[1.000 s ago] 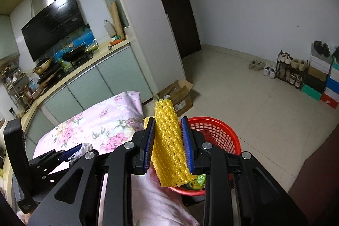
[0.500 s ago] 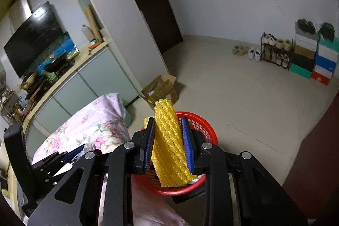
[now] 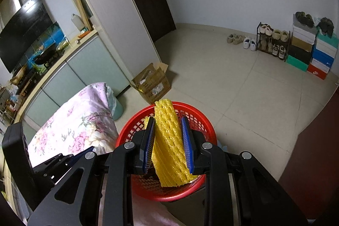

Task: Collect trash
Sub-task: 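Carry the snack bag and yellow foam sleeve in both tools over the wastebasket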

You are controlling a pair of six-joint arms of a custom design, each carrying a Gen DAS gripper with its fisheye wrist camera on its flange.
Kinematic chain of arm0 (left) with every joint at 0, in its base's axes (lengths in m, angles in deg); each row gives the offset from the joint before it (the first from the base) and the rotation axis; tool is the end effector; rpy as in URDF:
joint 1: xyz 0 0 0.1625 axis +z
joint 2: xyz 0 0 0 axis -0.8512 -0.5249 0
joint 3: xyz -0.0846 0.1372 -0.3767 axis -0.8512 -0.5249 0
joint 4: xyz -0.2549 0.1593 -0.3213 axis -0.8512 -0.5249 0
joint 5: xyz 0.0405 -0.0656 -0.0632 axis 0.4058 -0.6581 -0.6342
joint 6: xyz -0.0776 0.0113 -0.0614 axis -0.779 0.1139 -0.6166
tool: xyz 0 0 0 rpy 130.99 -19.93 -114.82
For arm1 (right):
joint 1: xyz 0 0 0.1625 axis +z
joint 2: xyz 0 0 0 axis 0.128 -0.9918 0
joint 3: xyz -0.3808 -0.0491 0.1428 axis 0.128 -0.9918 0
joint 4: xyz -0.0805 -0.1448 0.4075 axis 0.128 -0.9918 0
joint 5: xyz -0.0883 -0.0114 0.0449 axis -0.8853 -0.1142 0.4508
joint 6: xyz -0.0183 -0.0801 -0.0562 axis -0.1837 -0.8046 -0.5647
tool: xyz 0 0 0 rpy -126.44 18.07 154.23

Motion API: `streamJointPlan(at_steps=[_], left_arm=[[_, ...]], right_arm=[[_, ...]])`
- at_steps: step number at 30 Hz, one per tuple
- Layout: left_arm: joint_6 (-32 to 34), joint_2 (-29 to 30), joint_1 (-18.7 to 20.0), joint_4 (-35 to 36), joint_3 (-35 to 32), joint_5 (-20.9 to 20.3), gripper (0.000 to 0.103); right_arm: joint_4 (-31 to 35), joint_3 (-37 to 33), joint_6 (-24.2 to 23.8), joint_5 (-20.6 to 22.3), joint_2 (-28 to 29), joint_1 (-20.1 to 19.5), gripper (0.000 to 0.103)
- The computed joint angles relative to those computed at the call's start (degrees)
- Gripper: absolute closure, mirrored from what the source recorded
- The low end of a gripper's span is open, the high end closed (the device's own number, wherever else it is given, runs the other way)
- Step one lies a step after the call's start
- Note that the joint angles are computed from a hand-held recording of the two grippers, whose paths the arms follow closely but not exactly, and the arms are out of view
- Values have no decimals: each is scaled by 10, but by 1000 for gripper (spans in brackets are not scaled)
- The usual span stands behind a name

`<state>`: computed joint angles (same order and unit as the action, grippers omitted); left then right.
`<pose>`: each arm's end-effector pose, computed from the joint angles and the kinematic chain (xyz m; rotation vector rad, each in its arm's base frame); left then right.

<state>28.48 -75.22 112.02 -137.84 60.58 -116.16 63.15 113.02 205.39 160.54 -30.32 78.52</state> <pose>-0.3677 -0.8008 -0.0872 1.1646 2.4252 -0.3781 0.0308 -0.7060 0.3053 -0.2624 -2.2301 1.2215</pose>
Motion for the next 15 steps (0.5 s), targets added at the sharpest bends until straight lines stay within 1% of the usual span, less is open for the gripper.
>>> streamJointPlan(at_steps=[8,15], left_arm=[[-5,42,3,50,-66,0,66],[-15,77,8,89,-125,3,66]], right_arm=[[44,-57,11,2,38,-9,78],[66,-87,19,-6,54,-17,78]])
